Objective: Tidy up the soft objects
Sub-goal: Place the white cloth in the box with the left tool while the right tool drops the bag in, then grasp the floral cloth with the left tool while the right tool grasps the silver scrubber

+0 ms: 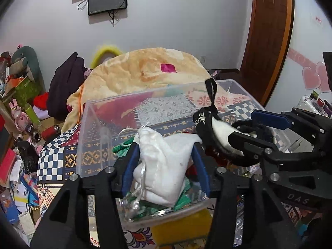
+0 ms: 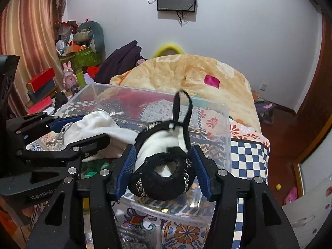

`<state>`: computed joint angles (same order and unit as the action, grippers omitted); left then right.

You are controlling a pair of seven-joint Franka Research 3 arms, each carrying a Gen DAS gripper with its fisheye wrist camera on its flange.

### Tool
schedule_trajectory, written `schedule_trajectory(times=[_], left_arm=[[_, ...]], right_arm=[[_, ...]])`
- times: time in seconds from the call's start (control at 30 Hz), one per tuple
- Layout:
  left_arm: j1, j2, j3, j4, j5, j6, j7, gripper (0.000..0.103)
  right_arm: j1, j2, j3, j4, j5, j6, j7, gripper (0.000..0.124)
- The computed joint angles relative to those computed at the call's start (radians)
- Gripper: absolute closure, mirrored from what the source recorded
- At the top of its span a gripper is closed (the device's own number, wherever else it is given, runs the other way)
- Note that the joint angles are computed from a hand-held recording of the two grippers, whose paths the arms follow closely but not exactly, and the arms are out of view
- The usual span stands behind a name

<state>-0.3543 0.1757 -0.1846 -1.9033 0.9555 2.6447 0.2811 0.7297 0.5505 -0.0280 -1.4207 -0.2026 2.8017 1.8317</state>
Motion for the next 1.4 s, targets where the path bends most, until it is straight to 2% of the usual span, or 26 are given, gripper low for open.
schedule_trajectory(times=[0.1,0.33,0.43,0.53,0.8,0.9,1.03,1.13,1.2,1.3,1.4], left_arm=[[0.000,-0.030,0.001,-0.024,0.026,0.013,-0.031,0.044],[0.020,-0.132,-0.025,-0.104,0.130,0.028,-0.141,0.027],[0.035,-0.180,-0.045,-0.146,0.157,0.040,-0.179,0.023],[0.050,-0.222,-0.065,-0.189,0.179,0.049,-0.218,0.013],[0.073,-0.260,-0.099,-0.276,0.111,0.090,-0.215,0.012],[0.069,-0.242,-0.104,-0.286,0.054,0.089,-0.172,0.012],[0.055,-0.218,-0.106,-0.305,-0.006,0.104,-0.133,0.012],[0.048,-0.206,-0.102,-0.324,-0.036,0.126,-0.122,0.012],[0.045,-0.202,-0.100,-0.339,-0.047,0.137,-0.131,0.012],[0.039,-0.194,-0.098,-0.353,-0.068,0.149,-0.134,0.013],[0.036,-0.186,-0.093,-0.364,-0.093,0.180,-0.099,0.018]], right_arm=[[-0.004,-0.022,0.004,-0.029,0.004,0.027,-0.004,0.071],[0.006,-0.111,-0.011,-0.154,-0.004,0.149,0.003,0.056],[0.010,-0.149,-0.014,-0.215,-0.001,0.202,0.007,0.051],[0.022,-0.183,-0.025,-0.274,-0.002,0.247,0.010,0.047],[-0.002,-0.214,0.025,-0.371,0.067,0.247,-0.048,0.044],[-0.062,-0.211,0.107,-0.391,0.147,0.225,-0.110,0.044],[-0.084,-0.201,0.143,-0.403,0.219,0.190,-0.153,0.044],[-0.063,-0.204,0.122,-0.424,0.226,0.190,-0.136,0.044],[-0.077,-0.198,0.140,-0.424,0.248,0.183,-0.156,0.044],[-0.065,-0.193,0.129,-0.426,0.246,0.178,-0.156,0.044],[-0.057,-0.185,0.122,-0.418,0.238,0.169,-0.152,0.045]])
